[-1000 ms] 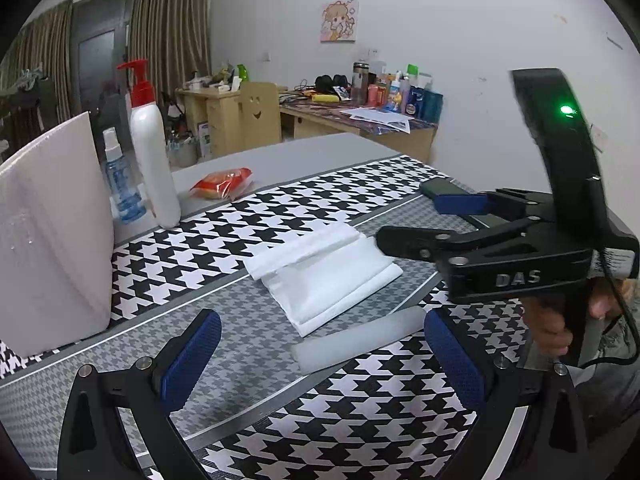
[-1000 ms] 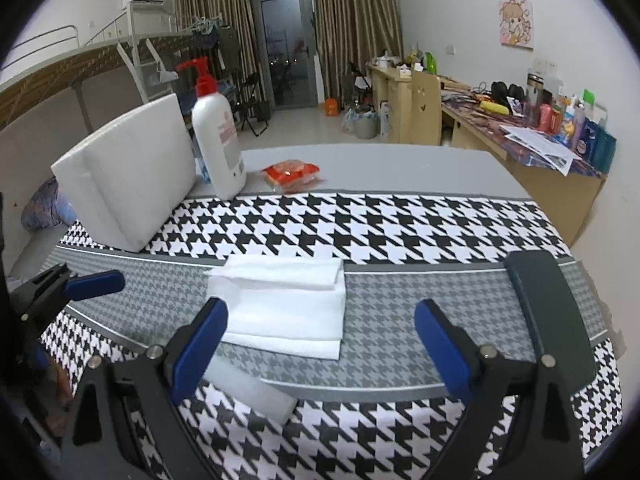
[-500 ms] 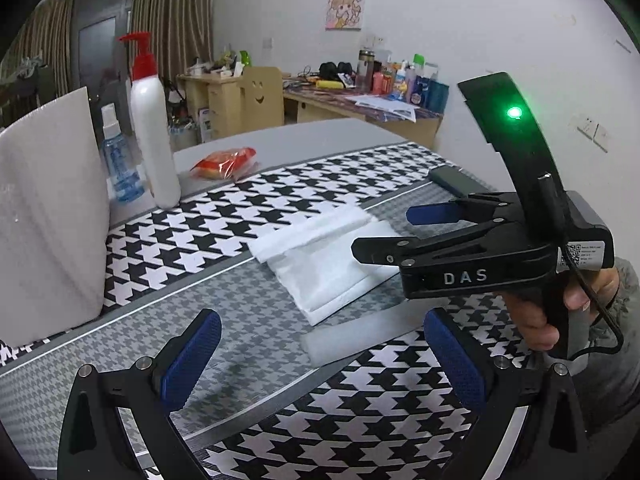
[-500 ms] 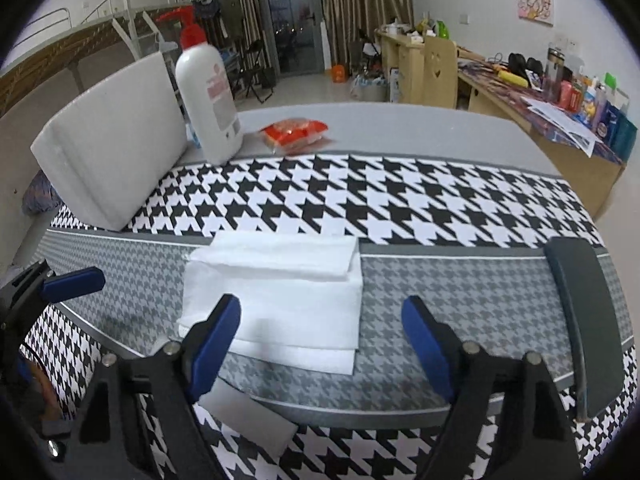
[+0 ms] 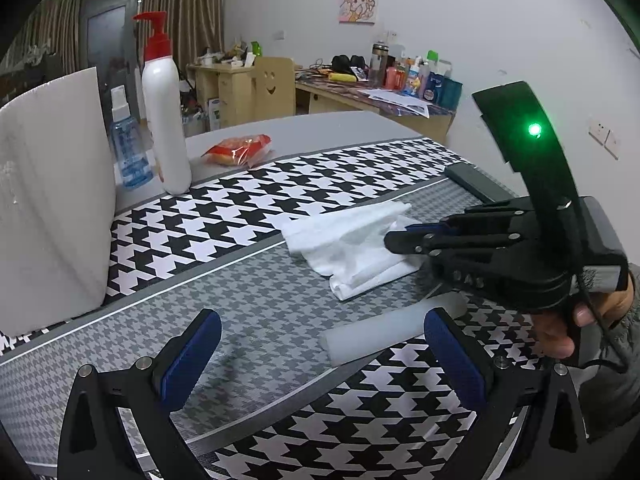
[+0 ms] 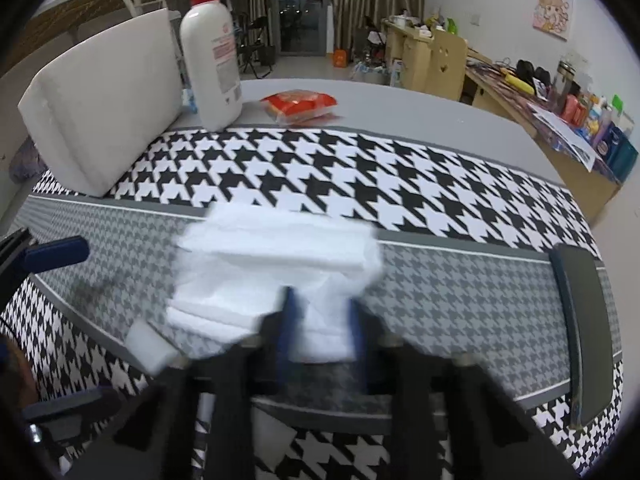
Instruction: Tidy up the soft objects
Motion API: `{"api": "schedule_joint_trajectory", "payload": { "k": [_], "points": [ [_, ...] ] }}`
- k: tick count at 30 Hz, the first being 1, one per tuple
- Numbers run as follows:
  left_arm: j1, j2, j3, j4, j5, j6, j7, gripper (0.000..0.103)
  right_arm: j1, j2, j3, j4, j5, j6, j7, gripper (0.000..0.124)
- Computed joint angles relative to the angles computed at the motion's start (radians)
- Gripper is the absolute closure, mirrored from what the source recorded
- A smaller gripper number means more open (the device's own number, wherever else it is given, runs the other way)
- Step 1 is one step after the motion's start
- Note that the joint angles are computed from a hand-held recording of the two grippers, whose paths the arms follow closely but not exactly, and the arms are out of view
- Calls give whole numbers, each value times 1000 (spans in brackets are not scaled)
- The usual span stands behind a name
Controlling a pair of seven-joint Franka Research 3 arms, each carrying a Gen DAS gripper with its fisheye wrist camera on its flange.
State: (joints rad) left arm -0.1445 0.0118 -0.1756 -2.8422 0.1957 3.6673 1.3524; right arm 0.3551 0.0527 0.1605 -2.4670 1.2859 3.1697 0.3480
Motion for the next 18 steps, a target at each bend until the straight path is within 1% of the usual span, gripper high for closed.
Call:
{"api": "schedule_joint_trajectory", "payload": {
  "k": [3,4,6,12,15,17,18],
  "points": [
    [3,7,2,3,13,6,-1,1,-11,-25,-15,-14,8,-45,15,118],
    [4,9,3,4,20,9,-2,1,-11,-34,-20,-19,28,-48,2,118],
    [3,8,2,1,24,17,5,1,-8,-66,-33,-32,143,-45,-105,118],
    [-6,-6,-7,-7,47,16,27,1,-4,-169,-79,-125,254,-47,-203,118],
    [-6,-8,-6,-5,83,10,34,1,-19,-208,-95,-160,327,-65,-268,118],
    [-6,-10,-6,0,100,-9,30,1,-34,-231,-100,-185,328,-87,-281,115],
    [-7,-13,-7,3,103,-20,29,1,-37,-232,-95,-185,359,-75,-311,107]
  ]
}}
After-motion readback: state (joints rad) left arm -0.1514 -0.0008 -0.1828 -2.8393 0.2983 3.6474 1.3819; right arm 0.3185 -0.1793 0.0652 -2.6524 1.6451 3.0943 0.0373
